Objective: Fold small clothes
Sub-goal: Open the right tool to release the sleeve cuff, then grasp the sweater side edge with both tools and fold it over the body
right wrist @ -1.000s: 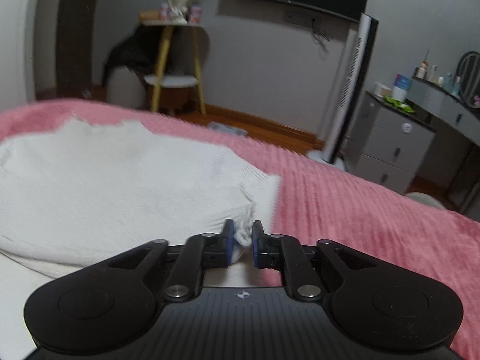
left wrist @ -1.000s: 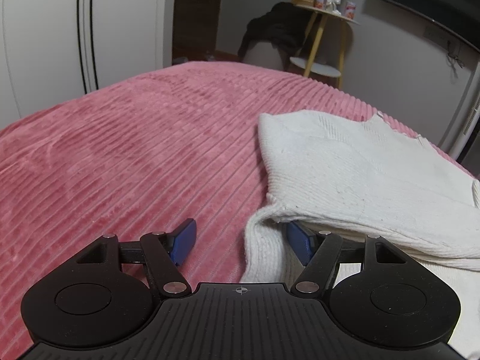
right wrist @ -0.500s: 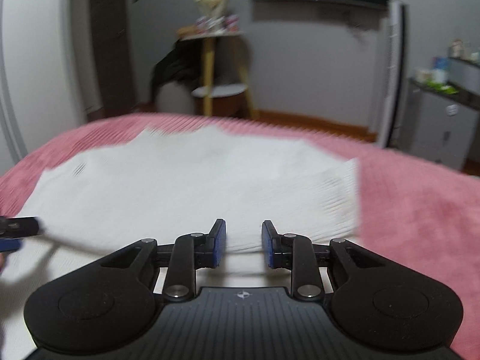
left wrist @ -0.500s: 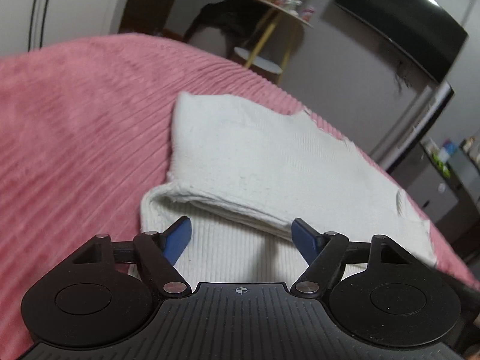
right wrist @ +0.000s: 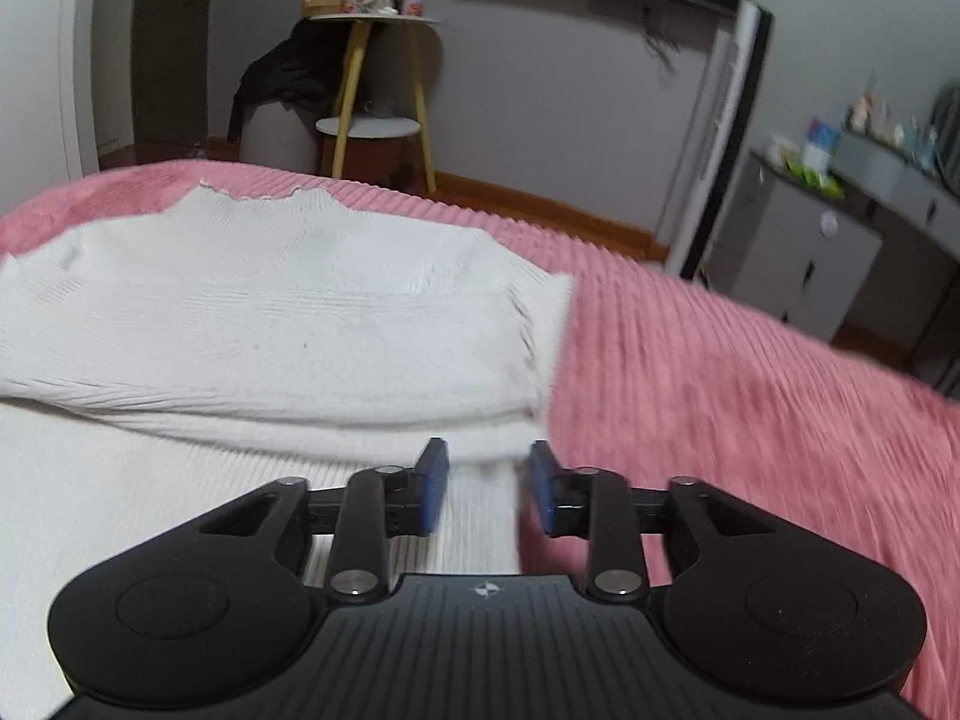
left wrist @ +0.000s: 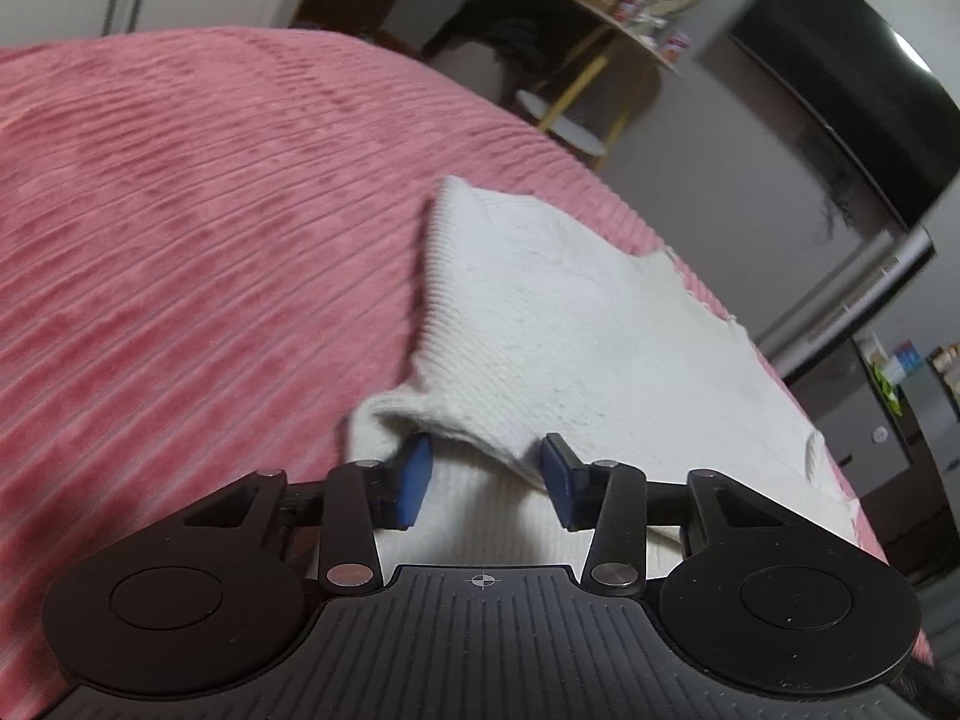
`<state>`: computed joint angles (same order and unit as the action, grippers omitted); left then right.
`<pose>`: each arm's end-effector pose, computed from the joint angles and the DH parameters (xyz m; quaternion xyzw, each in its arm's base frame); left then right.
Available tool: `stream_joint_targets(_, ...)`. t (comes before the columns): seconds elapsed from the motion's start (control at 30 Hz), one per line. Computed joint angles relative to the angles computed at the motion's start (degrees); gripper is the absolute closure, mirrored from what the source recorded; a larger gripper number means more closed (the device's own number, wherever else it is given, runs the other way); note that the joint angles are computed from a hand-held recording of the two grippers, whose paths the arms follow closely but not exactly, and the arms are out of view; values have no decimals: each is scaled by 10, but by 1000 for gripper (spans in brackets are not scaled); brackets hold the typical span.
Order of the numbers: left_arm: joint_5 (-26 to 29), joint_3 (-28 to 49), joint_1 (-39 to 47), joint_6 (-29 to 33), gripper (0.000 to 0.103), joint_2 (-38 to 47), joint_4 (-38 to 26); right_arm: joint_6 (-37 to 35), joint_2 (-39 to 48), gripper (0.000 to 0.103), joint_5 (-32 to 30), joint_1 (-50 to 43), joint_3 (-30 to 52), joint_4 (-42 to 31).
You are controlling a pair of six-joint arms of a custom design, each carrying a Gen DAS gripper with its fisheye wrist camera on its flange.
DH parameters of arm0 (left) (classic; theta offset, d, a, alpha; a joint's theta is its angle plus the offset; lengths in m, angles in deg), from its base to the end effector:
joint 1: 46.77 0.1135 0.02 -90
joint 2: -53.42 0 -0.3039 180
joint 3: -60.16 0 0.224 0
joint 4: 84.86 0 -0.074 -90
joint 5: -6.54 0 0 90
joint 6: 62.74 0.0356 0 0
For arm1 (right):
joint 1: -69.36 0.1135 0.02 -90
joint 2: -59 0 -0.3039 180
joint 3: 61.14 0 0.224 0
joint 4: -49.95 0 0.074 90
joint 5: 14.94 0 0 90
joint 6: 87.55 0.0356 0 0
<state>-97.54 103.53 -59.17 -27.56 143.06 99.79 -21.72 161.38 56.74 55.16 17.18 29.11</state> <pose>0.2500 -0.0461 0.1834 -0.3744 0.8258 -0.1320 0.4006 0.3576 -0.0789 0.2429 -0.1400 0.9030 0.0144 0.4059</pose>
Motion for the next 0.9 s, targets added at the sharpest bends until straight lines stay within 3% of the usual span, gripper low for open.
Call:
stream_joint_targets(0.13, -53, 31, -38, -9, 47, -52, -140, -33, -40, 51, -77, -77, 18, -138)
stream_joint_targets(0.2, -92, 67, -74, -28, 13, -67, -249, -71, -48, 51, -97, -119, 21, -193)
stream_joint_targets(0.23, -124, 87, -97, -57, 5, -69, -310, -90, -46, 50, -104, -139, 28, -224)
stream_joint_targets(0.3, -137, 83, -123, -64, 5, -97, -346, -119, -39, 50, -120, -178, 41, -284)
stream_joint_targets(0.43, -70, 63, -145, -82, 5, -159, -399, -168, -30, 47, -143, -226, 50, -371)
stream_joint_targets(0.6, -30, 33, -200, -184, 5, -225, -470, -202, -22, 47, -158, -245, 84, -469)
stream_joint_targets(0.8, -26, 43, -307, -259, 5, -267, -543, -250, -14, 47, -135, -267, 106, -547)
stream_joint_targets(0.9, 10, 41, -296, -245, 5, -273, -547, -277, -11, 47, -118, -276, 119, -588)
